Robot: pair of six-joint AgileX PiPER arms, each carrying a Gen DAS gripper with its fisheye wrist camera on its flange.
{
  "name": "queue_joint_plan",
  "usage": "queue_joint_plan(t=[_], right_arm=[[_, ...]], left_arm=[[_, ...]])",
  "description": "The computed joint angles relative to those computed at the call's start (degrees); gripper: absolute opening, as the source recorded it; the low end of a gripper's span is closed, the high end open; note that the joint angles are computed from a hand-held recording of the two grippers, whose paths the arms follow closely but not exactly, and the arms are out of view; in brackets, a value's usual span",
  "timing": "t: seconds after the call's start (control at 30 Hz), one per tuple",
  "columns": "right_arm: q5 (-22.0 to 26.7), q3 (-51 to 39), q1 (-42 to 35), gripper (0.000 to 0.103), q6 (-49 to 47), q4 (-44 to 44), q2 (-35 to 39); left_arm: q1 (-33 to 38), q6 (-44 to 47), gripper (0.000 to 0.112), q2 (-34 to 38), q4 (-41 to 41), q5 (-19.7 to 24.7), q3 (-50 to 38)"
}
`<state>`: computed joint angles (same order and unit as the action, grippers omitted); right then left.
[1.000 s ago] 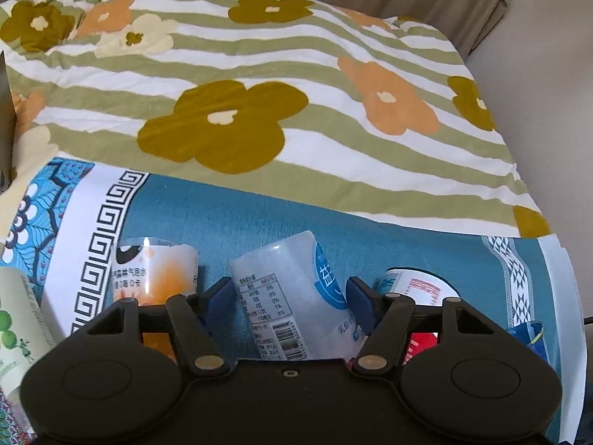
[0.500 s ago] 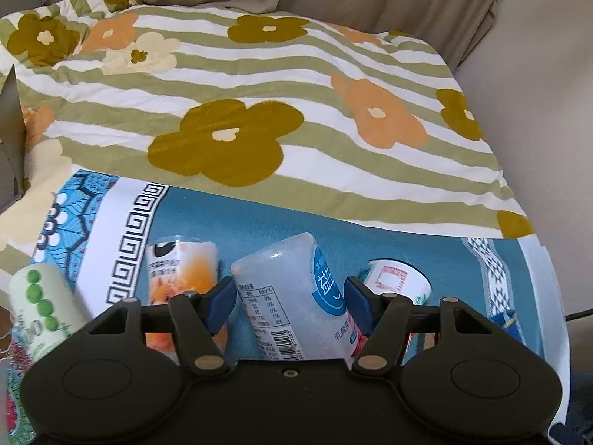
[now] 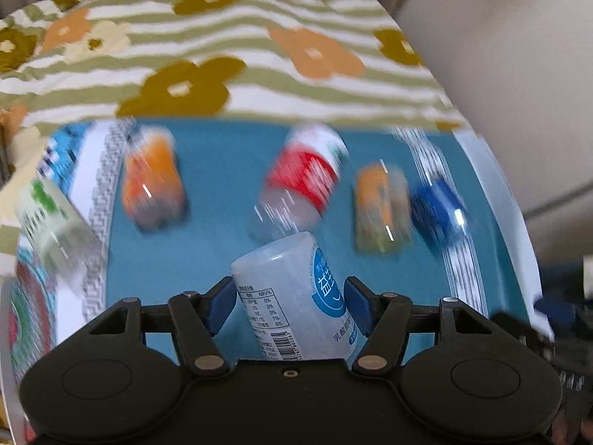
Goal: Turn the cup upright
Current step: 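Lower the white cup onto the cloth and open the left tool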
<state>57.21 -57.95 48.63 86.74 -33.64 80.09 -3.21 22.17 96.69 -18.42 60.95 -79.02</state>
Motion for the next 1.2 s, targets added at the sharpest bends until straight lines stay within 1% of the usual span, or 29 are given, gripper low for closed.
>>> queue_joint_plan(t=[0.1, 0.17, 0.27, 0.37, 0.53, 0.77, 0.9, 1.07, 1.2], right_arm=[[-0.44, 3.43, 1.88, 0.103, 1.57, 0.56, -2.42], [-0.69, 5.61, 2.95, 0.103, 2.41, 0.89, -3.79], [-1.28, 8.6, 4.29, 0.103, 3.9, 1.42, -5.5], [-2.2, 11.19, 4.94, 0.103, 4.92, 1.84, -6.81], [-4.27, 14.59, 5.02, 0.103, 5.8, 1.97, -7.94], [-5.82, 15.83, 4.38, 0.103, 4.71, 2.58, -8.45], [-6.12, 15.88, 4.01, 0.103, 3.87, 2.71, -8.63], [-5.8, 15.66, 4.06, 0.103, 3.16, 2.85, -9.01], [-5.39, 15.28, 3.94, 0.103, 1.75, 2.81, -9.62]], left_arm=[[-2.17, 0.51, 0.068, -2.66, 0.43, -0.38, 5.63], [-3.81, 0.76, 0.068, -4.0, 0.78, -1.6, 9.19], [-6.63, 0.39, 0.069, -4.87, 1.82, -4.64, 13.28], [-9.16, -0.32, 0.069, -3.82, 3.24, -7.66, 15.2], [-10.84, -1.03, 0.071, -2.32, 4.51, -10.9, 16.75], [-11.67, -2.19, 0.075, -2.24, 4.88, -12.9, 17.64], [-12.18, -3.65, 0.089, -2.29, 5.67, -13.36, 17.91], [-12.75, -5.5, 0.091, -2.85, 7.14, -13.76, 18.18], [-12.92, -6.41, 0.095, -4.53, 7.24, -14.28, 18.9]])
